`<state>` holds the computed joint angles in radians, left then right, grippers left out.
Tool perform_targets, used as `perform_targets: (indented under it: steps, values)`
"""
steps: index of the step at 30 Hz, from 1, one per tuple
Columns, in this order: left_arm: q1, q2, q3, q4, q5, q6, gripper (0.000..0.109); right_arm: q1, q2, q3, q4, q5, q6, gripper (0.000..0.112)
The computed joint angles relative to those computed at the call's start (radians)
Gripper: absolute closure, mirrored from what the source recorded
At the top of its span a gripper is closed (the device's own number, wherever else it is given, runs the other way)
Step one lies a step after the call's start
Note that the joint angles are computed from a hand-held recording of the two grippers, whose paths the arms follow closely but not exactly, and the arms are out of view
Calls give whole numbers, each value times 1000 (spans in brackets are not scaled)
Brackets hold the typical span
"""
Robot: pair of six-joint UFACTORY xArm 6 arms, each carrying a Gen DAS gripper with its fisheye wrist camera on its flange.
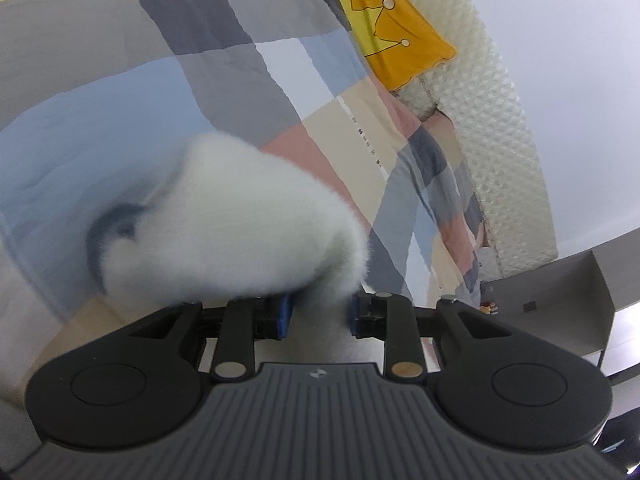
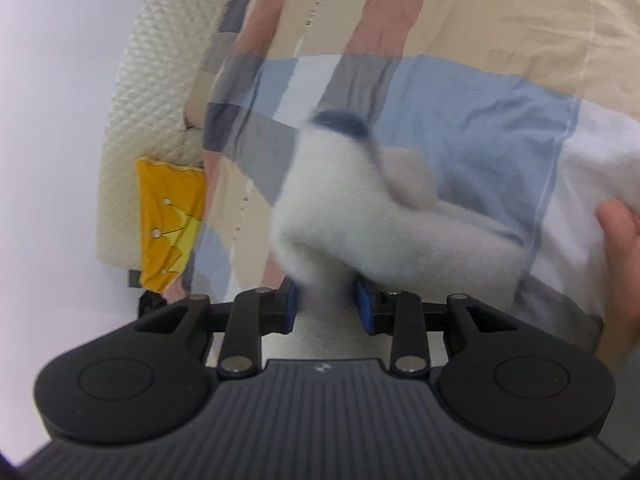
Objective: Fold large clothes
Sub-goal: 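Fold the held sweater edge over the bundle with both grippers, then open both grippers and press the folded sweater flat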
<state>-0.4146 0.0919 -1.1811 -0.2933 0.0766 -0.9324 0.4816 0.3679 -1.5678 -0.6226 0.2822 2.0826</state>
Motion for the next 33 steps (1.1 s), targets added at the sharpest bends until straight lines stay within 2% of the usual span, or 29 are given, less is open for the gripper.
perform_targets:
  steps: [12, 17, 21, 25, 27, 30, 32, 33]
  values:
    - [37, 324, -323, -246, 59, 265, 77, -32, 259, -276, 205, 60, -248, 79]
    - [44, 422, -432, -350, 65, 401, 77, -43, 357, -389, 198, 71, -286, 79]
    - [42, 464, -484, -468, 63, 545, 77, -49, 382, -401, 167, 53, -300, 81]
    - [36, 465, -493, -525, 51, 639, 75, -54, 365, -369, 115, 11, -269, 81]
    - [27, 449, -475, -602, 37, 704, 73, -56, 348, -341, 79, -12, -252, 80]
    - [14, 427, -465, -780, 20, 879, 60, -62, 319, -301, -2, -59, -188, 78]
    - [5, 408, -456, -843, 8, 963, 45, -61, 303, -285, -45, -70, -174, 74]
    - [0, 398, -453, -872, 3, 1012, 41, -62, 299, -283, -64, -76, -166, 72]
